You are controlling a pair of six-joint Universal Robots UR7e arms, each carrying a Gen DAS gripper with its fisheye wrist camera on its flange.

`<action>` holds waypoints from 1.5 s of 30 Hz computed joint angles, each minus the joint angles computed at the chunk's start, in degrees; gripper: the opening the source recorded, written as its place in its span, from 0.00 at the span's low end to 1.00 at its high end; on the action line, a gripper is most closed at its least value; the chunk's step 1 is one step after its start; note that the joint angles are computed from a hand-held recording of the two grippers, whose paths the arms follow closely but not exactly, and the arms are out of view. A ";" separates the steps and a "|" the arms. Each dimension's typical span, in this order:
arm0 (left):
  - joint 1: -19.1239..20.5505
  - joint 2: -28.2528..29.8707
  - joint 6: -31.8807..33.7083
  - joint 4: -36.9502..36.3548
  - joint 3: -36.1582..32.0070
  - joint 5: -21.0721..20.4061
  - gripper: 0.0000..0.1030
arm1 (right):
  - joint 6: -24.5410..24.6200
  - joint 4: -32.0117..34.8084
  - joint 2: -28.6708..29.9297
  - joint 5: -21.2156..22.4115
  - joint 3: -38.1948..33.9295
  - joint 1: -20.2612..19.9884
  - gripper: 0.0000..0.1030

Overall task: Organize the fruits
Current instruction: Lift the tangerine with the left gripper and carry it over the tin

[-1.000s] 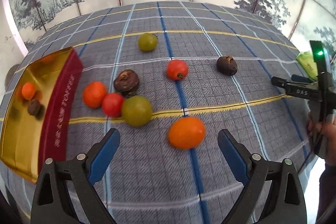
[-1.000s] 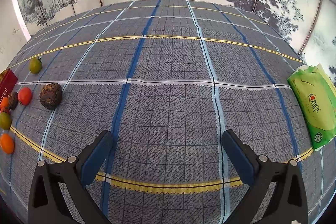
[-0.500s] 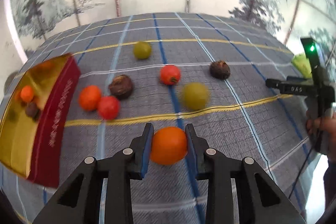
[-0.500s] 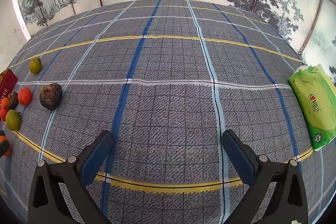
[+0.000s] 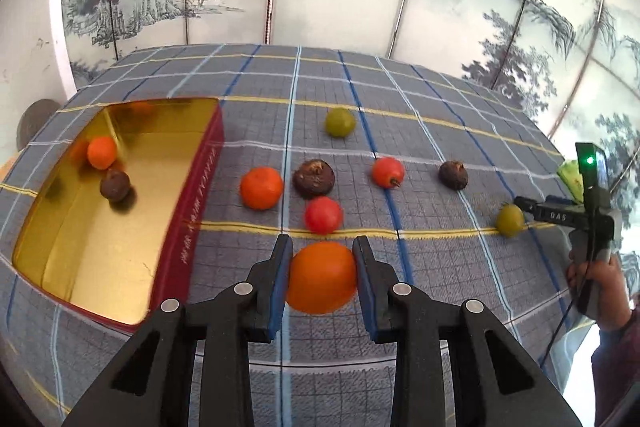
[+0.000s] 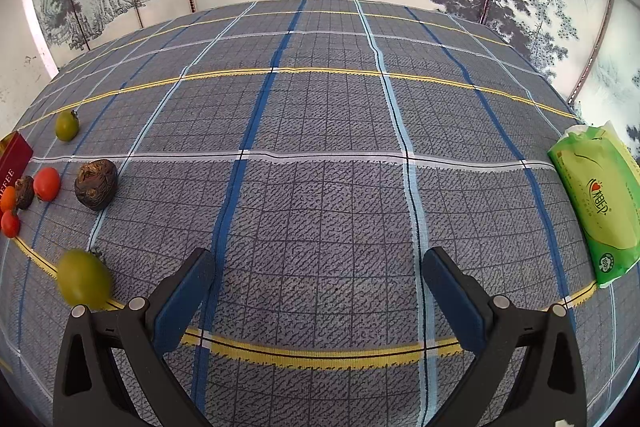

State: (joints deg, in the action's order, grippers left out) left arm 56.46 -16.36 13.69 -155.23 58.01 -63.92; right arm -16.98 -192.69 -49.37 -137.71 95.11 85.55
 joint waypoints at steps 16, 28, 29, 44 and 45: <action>-0.56 -2.05 1.70 -3.82 2.21 1.65 0.32 | -0.01 0.03 0.03 0.04 -0.08 -0.04 1.00; 0.01 -1.21 4.63 -5.11 -0.38 6.63 0.32 | 0.10 0.04 0.07 -0.01 -0.12 -0.03 1.00; 0.11 -1.05 5.12 -5.29 -0.67 7.22 0.32 | 0.11 0.05 0.05 -0.01 -0.11 -0.03 1.00; 3.80 6.92 16.28 -2.69 -17.50 17.77 0.32 | 0.17 0.04 0.14 -0.04 -0.21 -0.03 1.00; 4.12 8.06 16.82 -1.55 -19.93 18.59 0.32 | 0.17 0.05 0.16 -0.05 -0.23 -0.03 1.00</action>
